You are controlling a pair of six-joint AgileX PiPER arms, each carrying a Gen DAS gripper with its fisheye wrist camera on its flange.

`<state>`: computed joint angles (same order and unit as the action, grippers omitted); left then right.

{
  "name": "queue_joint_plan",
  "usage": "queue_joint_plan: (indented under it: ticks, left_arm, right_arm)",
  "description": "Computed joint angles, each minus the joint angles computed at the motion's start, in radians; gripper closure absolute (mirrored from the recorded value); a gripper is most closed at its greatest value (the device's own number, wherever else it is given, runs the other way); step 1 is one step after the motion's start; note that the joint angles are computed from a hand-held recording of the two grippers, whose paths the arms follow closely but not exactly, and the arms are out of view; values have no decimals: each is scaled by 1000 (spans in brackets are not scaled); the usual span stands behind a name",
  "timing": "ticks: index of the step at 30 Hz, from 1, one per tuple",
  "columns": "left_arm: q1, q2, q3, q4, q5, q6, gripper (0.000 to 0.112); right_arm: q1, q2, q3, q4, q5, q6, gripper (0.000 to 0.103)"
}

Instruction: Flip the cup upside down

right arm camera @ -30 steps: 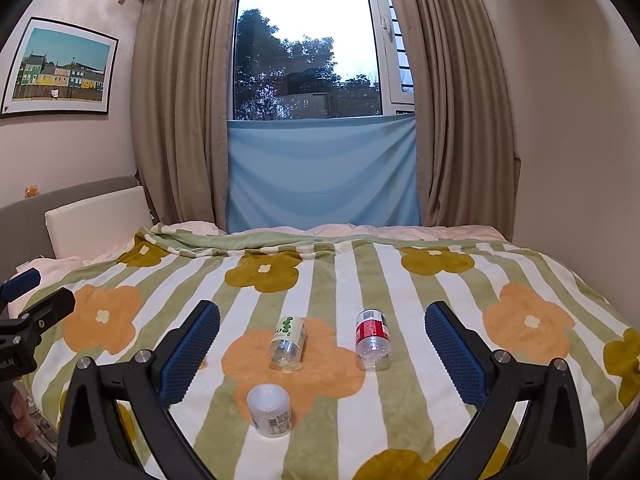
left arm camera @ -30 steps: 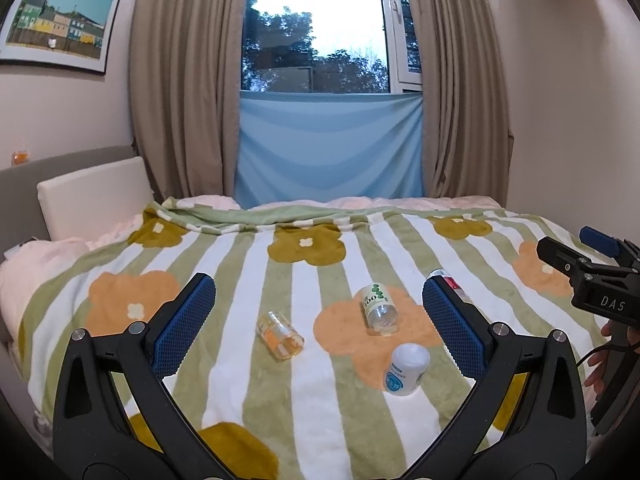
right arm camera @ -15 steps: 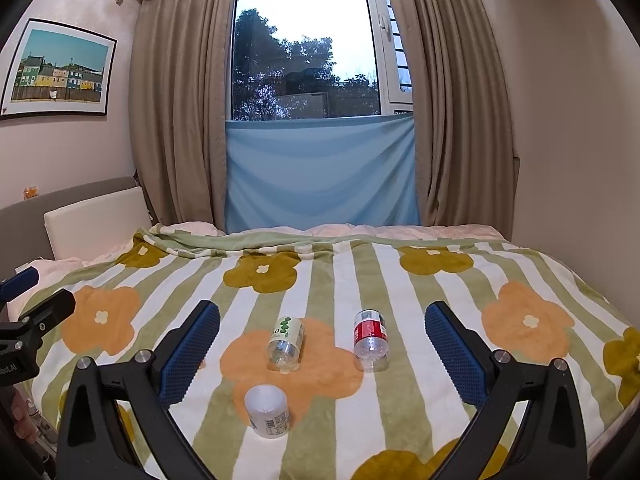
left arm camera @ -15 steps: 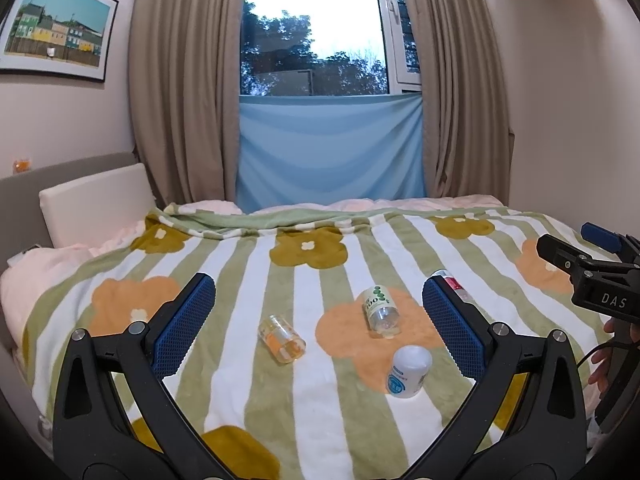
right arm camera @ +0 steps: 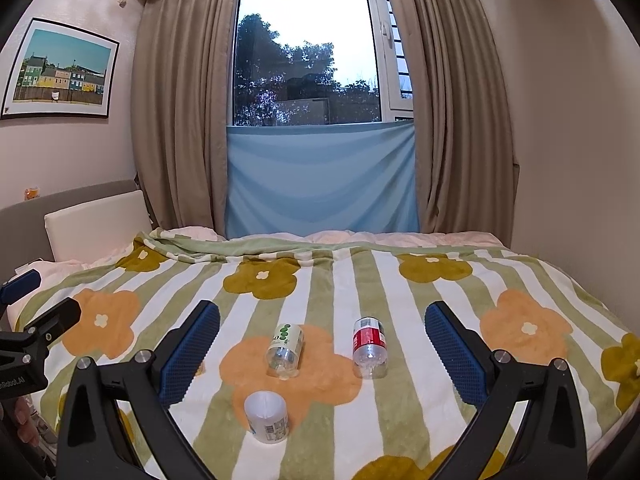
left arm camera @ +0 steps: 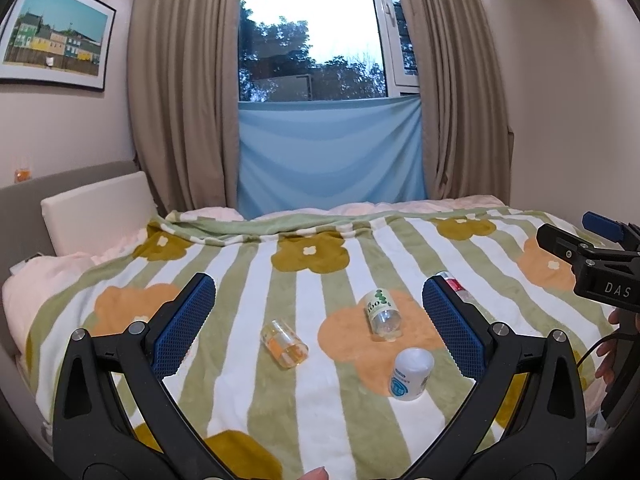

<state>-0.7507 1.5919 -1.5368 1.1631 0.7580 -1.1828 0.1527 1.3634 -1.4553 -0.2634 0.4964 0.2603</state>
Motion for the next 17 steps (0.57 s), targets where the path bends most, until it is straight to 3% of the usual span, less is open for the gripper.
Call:
queue_joint_plan:
  ticks: [11,17]
  left_arm:
    - [-31,2,20,106,43,-81,9]
    - [-29,-12,41,123,23,-109,9]
  right_arm:
    - [11,8,-16,-34,13,29,0]
    - [15,17,-41,-46,35,35,0]
